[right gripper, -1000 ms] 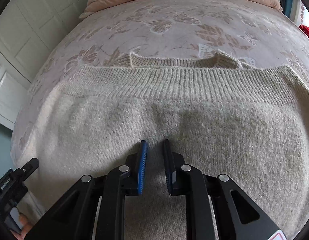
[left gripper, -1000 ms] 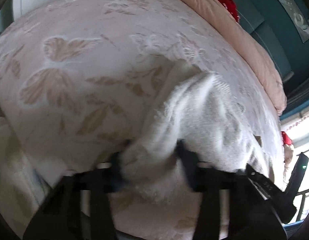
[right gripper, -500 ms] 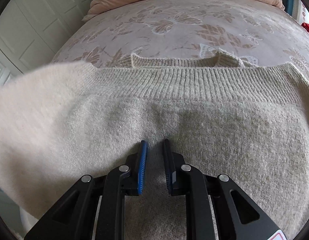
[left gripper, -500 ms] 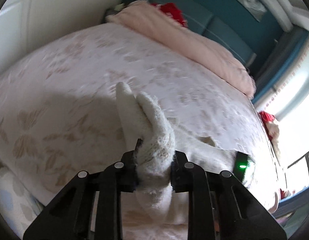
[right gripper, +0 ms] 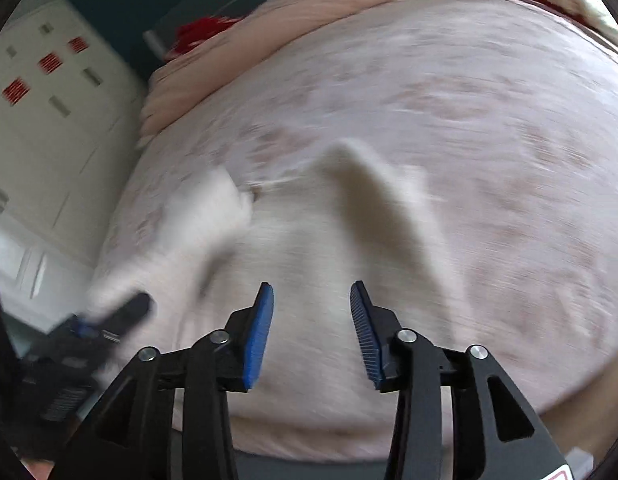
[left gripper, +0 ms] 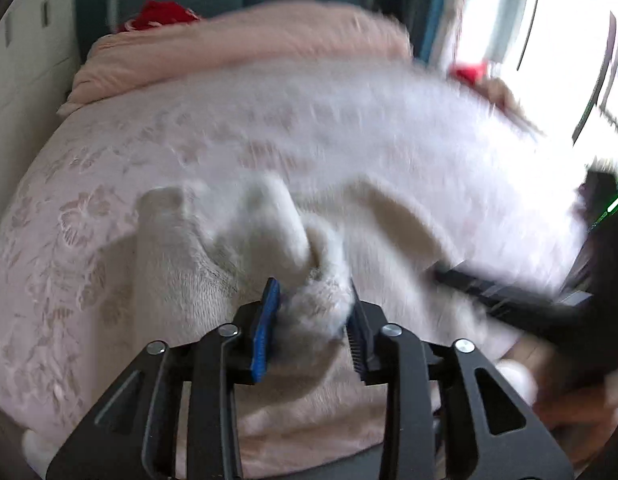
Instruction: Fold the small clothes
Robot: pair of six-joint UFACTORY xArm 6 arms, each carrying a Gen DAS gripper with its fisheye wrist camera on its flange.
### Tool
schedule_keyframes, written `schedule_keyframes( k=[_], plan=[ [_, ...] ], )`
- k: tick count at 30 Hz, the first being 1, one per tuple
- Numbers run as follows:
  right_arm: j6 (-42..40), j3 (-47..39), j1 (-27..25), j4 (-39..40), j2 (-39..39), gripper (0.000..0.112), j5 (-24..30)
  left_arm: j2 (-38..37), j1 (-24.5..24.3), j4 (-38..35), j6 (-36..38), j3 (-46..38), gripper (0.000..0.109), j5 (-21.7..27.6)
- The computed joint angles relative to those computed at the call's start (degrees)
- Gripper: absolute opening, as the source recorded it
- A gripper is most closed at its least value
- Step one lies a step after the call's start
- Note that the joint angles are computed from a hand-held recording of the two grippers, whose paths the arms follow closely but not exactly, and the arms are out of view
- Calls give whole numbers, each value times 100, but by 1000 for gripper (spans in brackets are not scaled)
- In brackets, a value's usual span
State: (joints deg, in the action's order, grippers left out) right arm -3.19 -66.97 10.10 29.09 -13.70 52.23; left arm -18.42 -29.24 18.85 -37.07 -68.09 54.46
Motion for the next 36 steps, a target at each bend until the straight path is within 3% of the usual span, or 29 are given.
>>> schedule_keyframes(
  k=[5,11,19,26,33,35,36],
  plan=[
    [-165,382,-331,439,-400,57,164,-66,-404,347,-315,67,49,365],
    [-240,149,81,938,-42,63,255,-318,-575,603,-349,59,58,966],
    [-87,-686,478,1183,792,70,578,-872,-289,441,-383,449,58,1327],
    [303,-1302,711,822,1432,74,824,-1357,59,72,-335,962,58,1387],
    [608,-1633,912,550,1899,79,963,-1964,413,-317,-156,1724,66,1470],
    [689,-1720,976,544,1998,79,932,-2098,635,-490,-54,2010,65,1324],
    [717,-1792,1027,514,2057,71,911,-2124,716,-517,5,2097,61,1284]
  ],
)
